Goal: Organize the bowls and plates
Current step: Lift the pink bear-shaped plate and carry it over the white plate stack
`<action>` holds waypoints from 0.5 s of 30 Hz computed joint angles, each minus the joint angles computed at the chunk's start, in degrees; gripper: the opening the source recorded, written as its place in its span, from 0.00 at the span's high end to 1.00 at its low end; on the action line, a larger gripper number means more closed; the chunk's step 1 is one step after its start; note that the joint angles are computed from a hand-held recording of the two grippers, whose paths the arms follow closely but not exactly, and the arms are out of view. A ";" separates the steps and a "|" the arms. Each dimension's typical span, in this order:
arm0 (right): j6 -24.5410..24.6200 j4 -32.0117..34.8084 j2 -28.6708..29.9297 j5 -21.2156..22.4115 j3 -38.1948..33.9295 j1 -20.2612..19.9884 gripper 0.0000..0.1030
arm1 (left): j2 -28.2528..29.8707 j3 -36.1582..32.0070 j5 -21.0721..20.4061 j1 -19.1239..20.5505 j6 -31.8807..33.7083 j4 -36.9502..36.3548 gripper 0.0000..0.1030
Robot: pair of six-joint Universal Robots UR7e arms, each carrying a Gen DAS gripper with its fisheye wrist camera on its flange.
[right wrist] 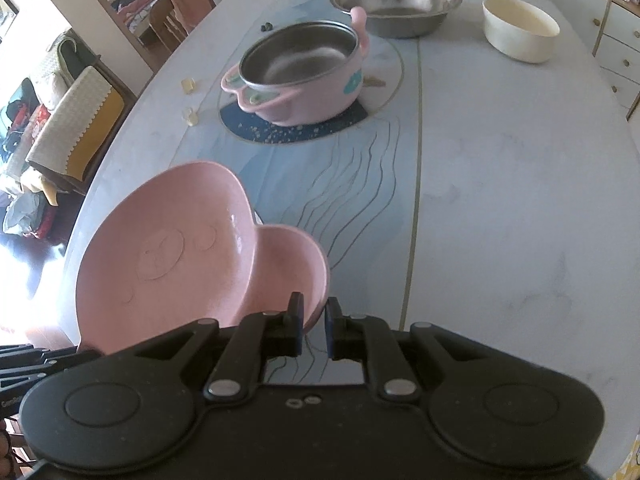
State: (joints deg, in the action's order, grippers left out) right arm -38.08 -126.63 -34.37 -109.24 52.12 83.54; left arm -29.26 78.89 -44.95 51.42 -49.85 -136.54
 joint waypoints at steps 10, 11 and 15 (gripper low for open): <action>1.44 -1.61 -1.16 -0.79 2.35 -0.43 0.89 | -0.13 -0.21 -1.07 0.22 3.92 -0.53 0.92; 1.86 -1.58 -1.01 -1.10 2.12 -0.50 0.89 | 0.04 -0.47 -1.20 0.27 4.38 -0.71 0.92; 3.19 -1.23 -0.83 -2.02 1.77 -0.73 0.88 | 0.40 -1.17 -1.72 0.71 5.76 -1.54 0.92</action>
